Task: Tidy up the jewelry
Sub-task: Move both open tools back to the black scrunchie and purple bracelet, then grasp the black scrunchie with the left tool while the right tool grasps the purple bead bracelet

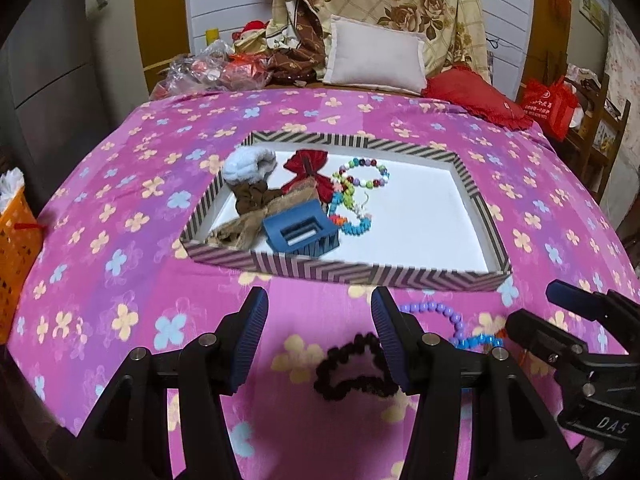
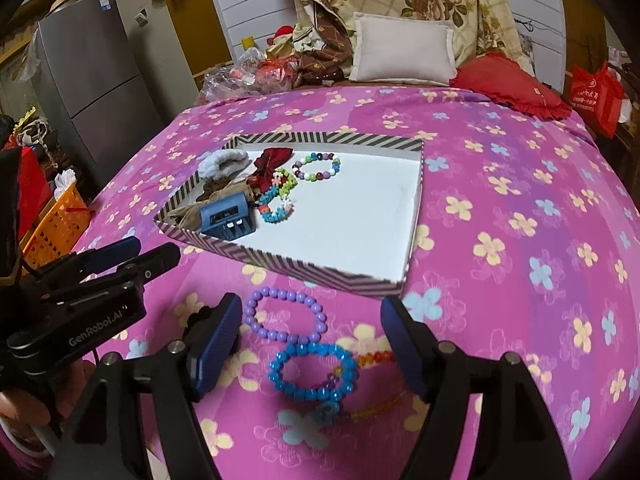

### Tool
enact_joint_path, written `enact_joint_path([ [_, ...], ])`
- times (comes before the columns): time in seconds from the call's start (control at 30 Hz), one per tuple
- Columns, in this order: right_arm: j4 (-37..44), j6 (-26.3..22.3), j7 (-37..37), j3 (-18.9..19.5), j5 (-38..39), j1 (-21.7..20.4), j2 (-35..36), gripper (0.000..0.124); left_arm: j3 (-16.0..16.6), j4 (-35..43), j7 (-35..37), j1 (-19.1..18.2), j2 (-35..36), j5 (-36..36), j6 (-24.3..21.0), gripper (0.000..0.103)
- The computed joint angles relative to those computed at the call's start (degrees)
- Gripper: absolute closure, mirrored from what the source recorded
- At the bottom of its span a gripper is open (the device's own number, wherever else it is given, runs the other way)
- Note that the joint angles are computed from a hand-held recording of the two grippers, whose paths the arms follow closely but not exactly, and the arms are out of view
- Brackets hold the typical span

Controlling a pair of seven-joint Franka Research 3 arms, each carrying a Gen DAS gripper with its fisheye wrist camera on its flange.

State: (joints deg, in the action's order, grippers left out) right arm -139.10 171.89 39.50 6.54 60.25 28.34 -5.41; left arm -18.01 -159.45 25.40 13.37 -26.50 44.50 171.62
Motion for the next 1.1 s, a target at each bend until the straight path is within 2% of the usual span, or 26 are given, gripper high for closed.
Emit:
enact_joint_path([
  [0.2, -2.04, -0.2, -0.05, -0.24, -0.36, 0.4, -1.62, 0.046, 5.45, -2.96, 5.5, -5.49, -0.99, -5.66, 0.74, 0.047],
  [0.23, -2.36, -0.38, 0.13, -0.31, -0.86, 0.39, -1.8, 0.046, 7.41, -3.66, 7.39, -7.19, -1.08, -7.64, 1.23, 0.047],
  [0.33, -3.42, -1.0, 2.02, -0.28, -4.21, 0.04, -2.28, 0.046, 16.57, -5.48, 15.35, -15.28, -0.72, -15.2, 2.32, 0.047],
  [0.37, -3.57, -1.8, 1.66, -0.65, -4.02, 0.22, -2.4, 0.046, 18.73, -5.9, 17.3, -17.32, -0.7, -17.29, 2.27, 0.047],
  [0.5, -3.61, -3.83, -1.0, -1.47, -1.15, 0.54, -2.06, 0.046, 22.64, -7.41, 22.95, -21.13, -0.81, -22.27, 2.89, 0.047],
  [0.63, -3.82, -3.65, -0.68, -0.69, -2.63, 0.0, -1.26, 0.046, 27.05, -7.78, 28.99, -26.41, 0.31, -27.29, 3.29, 0.047],
  [0.73, -3.75, -3.48, -1.04, -0.4, -3.12, -0.02, -0.8, 0.046, 27.32, -7.45, 31.73, -27.51, 1.56, -29.77, 3.61, 0.047],
  [0.83, -3.48, -3.46, -1.34, -0.17, -3.5, -0.08, -0.37, 0.046, 29.01, -6.87, 35.0, -29.96, 2.85, -33.11, 3.68, 0.047],
  [1.0, -1.74, -2.75, -0.32, 0.46, -4.82, -0.42, 1.89, 0.046, 28.47, -5.51, 37.36, -30.17, 5.61, -37.85, 4.28, 0.047],
  [1.1, -0.28, -0.25, 0.29, 1.28, -6.22, -0.61, 3.99, 0.047, 26.92, -5.01, 37.97, -29.04, 7.08, -40.19, 4.66, 0.047],
])
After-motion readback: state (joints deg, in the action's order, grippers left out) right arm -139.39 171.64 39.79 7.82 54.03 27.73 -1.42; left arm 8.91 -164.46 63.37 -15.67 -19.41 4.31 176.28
